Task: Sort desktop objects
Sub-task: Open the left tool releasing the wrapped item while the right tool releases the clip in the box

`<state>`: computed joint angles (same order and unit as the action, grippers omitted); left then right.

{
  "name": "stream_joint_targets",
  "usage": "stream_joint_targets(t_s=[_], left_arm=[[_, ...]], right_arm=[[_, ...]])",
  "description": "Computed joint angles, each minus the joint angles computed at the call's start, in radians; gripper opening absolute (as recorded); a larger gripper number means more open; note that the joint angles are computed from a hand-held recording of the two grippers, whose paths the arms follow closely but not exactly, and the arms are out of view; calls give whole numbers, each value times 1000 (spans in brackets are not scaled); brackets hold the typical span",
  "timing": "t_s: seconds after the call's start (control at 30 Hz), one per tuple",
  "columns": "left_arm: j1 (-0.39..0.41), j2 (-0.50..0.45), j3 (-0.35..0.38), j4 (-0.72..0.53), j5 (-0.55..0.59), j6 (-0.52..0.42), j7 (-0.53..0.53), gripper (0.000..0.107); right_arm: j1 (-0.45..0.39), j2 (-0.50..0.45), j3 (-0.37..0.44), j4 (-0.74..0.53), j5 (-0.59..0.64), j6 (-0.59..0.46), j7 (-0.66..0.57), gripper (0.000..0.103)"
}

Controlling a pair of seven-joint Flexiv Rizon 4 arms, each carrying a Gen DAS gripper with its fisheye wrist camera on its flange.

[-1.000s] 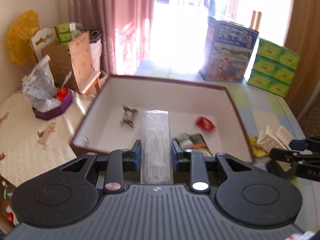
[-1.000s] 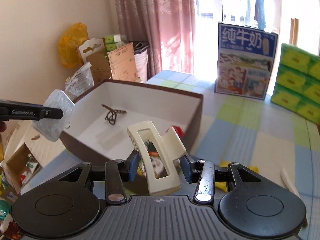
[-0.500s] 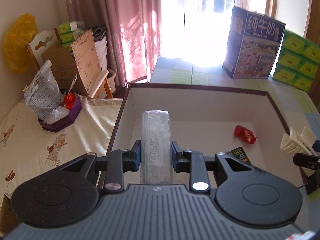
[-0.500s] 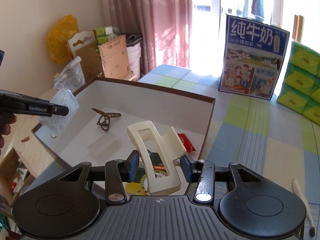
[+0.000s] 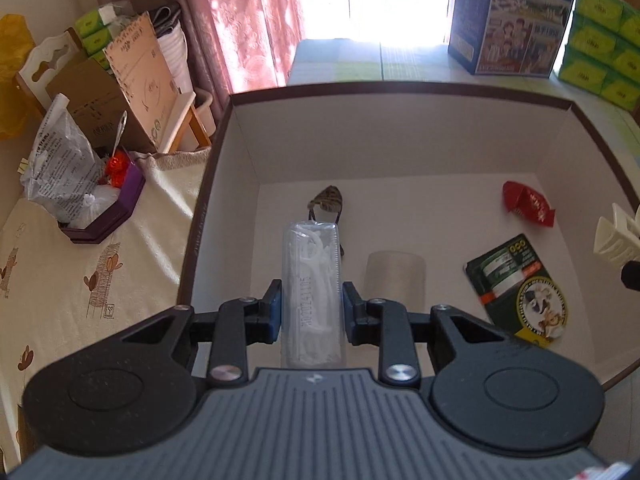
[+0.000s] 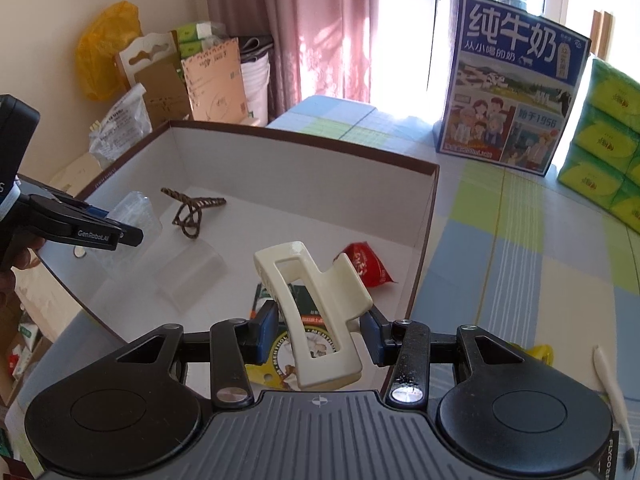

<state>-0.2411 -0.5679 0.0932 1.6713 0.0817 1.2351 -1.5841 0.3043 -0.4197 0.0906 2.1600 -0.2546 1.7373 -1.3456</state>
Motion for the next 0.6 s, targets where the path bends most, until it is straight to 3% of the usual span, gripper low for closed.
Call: stream_joint_targets(t_s=[0.6], left_arm=[[15, -42, -20, -45, -13, -75, 52, 27]], right_arm=[[72, -8, -81, -6, -15, -28, 0, 42]])
